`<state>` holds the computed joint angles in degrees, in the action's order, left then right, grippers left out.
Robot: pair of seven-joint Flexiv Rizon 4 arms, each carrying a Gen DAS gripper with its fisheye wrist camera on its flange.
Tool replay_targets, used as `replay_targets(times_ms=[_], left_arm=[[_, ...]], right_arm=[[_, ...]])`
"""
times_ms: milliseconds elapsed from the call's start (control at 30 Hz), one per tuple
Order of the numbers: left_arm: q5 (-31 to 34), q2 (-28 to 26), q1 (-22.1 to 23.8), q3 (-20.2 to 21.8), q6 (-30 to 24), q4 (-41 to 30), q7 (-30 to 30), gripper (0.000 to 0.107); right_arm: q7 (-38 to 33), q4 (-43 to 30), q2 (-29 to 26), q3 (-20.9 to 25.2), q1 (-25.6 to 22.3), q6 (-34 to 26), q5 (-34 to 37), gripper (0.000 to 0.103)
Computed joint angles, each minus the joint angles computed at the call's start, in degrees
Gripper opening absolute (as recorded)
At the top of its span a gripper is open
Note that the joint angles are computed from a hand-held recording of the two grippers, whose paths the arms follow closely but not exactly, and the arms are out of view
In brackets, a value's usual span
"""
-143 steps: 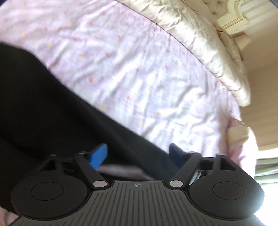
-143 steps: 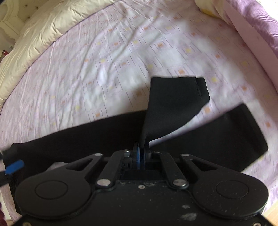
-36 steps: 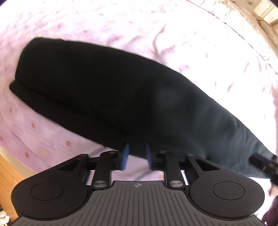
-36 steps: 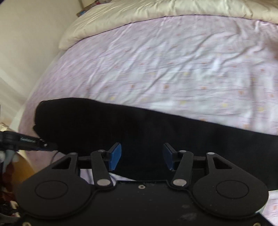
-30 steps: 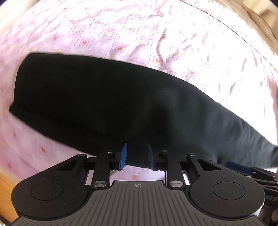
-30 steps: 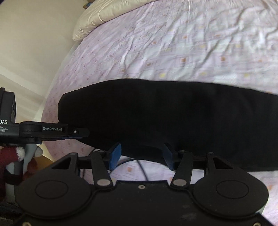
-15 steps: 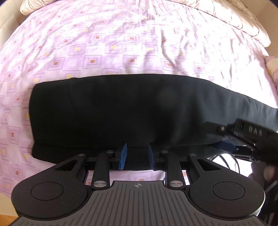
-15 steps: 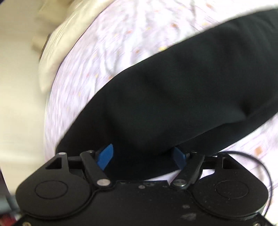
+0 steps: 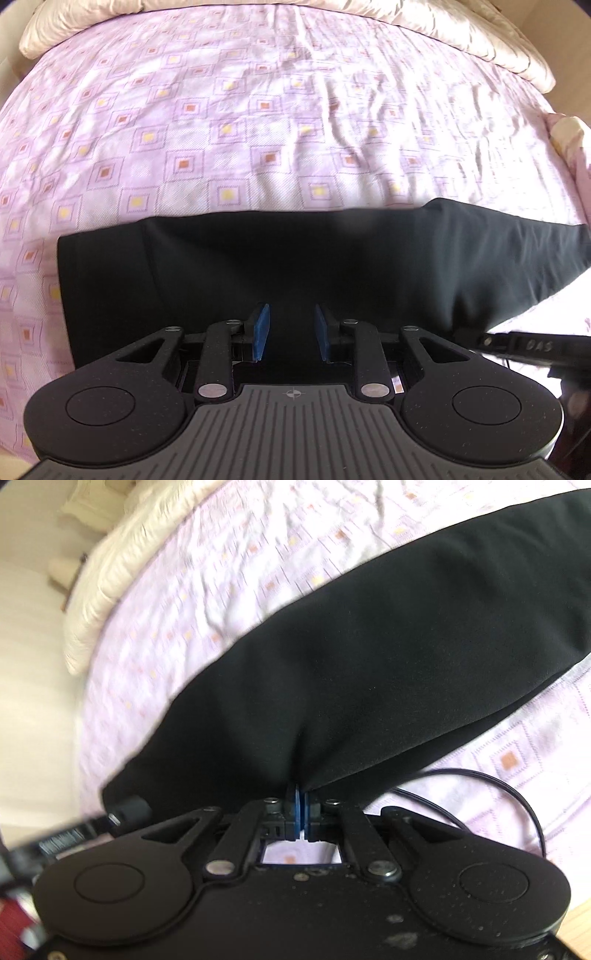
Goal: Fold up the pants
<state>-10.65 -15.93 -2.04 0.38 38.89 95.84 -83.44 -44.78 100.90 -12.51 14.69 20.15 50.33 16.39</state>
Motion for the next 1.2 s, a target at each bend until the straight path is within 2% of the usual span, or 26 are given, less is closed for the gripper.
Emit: replay_targets(times_ms=[100,200,267,300,367,467,500,567,600,700,767,833,900,967,1067,1100,1133,1167,1200], left_arm=[[1.07,-1.24,-0.15,-0.02,-0.34,-1.01,0.20,0.026],[2.02,-2.61,-0.13,0.37,-1.43,-1.45,-0.32,0.026],[4.31,-4.37,-0.26,1.25,-6.73,-3.71,-2.58,0.026],[4.66,-4.98,0.91,0.35,-8.74,-4.11,-3.40,0.026],[1.09,-4.68,1.26,1.06,-6.44,-2.04,-3.56,0.026],[-0.26,-4.50,1.86,0.99,-7.29,-2.75,-4.87,0.026],[0.19,-4.21,1.66,1.12,-6.46,-2.86,-5.45,0.026],[-0.57,-3.75,1.74,0.84,-4.18,-2.88,-5.79,0.026],[-1.48,-3.68,1.86,0.55,-3.09,-2.97,-5.91,0.026],[-2.97,-4.86,1.92,-0.19,-1.97,-5.30,-6.48,0.026],[-3.33,-6.25,1.84,-0.63,-2.13,-7.78,-6.59,0.027],[-2.93,-7.29,1.40,-0.78,-2.17,-9.75,-6.84,0.027],[-2.31,-7.95,1.00,-0.81,-2.46,-11.15,-6.83,0.027],[-1.68,-8.30,0.55,-0.72,-2.65,-12.03,-7.13,0.027],[-1.32,-9.23,0.37,-0.63,-2.87,-13.37,-7.66,0.027],[-1.13,-9.51,0.28,-0.57,-3.01,-13.87,-7.92,0.027],[-0.83,-10.20,0.12,-0.57,-3.33,-14.99,-8.32,0.027],[-0.75,-10.48,0.14,-0.58,-3.40,-15.43,-8.32,0.027],[-0.65,-10.91,0.08,-0.62,-3.54,-16.04,-8.46,0.027]], right_arm=[[-1.52,-1.63,-1.39,-0.13,0.33,-0.74,-1.53,0.003],[-3.67,-3.79,-2.50,-0.21,0.19,-4.36,-2.65,0.003],[-4.75,-5.12,-3.00,-0.04,-0.28,-6.37,-1.66,0.006],[-5.86,-5.94,-3.14,0.09,-0.56,-7.56,-1.22,0.007],[-10.01,-8.24,-3.45,0.28,-1.41,-11.08,-0.53,0.017],[-15.35,-11.83,-3.36,-0.02,-1.63,-14.99,-1.36,0.024],[-16.86,-12.75,-3.37,-0.24,-1.47,-14.81,-1.87,0.026],[-18.96,-14.03,-3.64,-1.01,-0.94,-13.10,-3.89,0.041],[-19.42,-15.21,-4.48,-1.56,-0.53,-11.96,-5.22,0.044],[-21.89,-21.37,-9.34,-2.48,-1.25,-11.45,-5.84,0.046],[-23.17,-28.92,-15.09,-3.06,-1.22,-13.55,-6.92,0.057],[-24.77,-36.19,-20.23,-3.04,-1.39,-18.50,-7.88,0.068],[-26.33,-43.39,-25.59,-3.15,-0.96,-24.19,-9.02,0.070],[-28.85,-48.39,-28.71,-2.91,-1.16,-29.52,-9.39,0.071],[-32.82,-50.54,-29.75,-0.97,-3.44,-35.34,-5.56,0.070],[-34.92,-48.91,-28.50,0.02,-4.83,-35.77,-3.30,0.064],[-36.98,-47.62,-27.28,0.46,-5.58,-35.51,-1.87,0.031],[-38.74,-45.94,-25.81,0.24,-5.66,-35.16,-1.69,0.005],[-40.80,-43.74,-23.99,0.50,-6.20,-34.16,-0.69,0.006]])
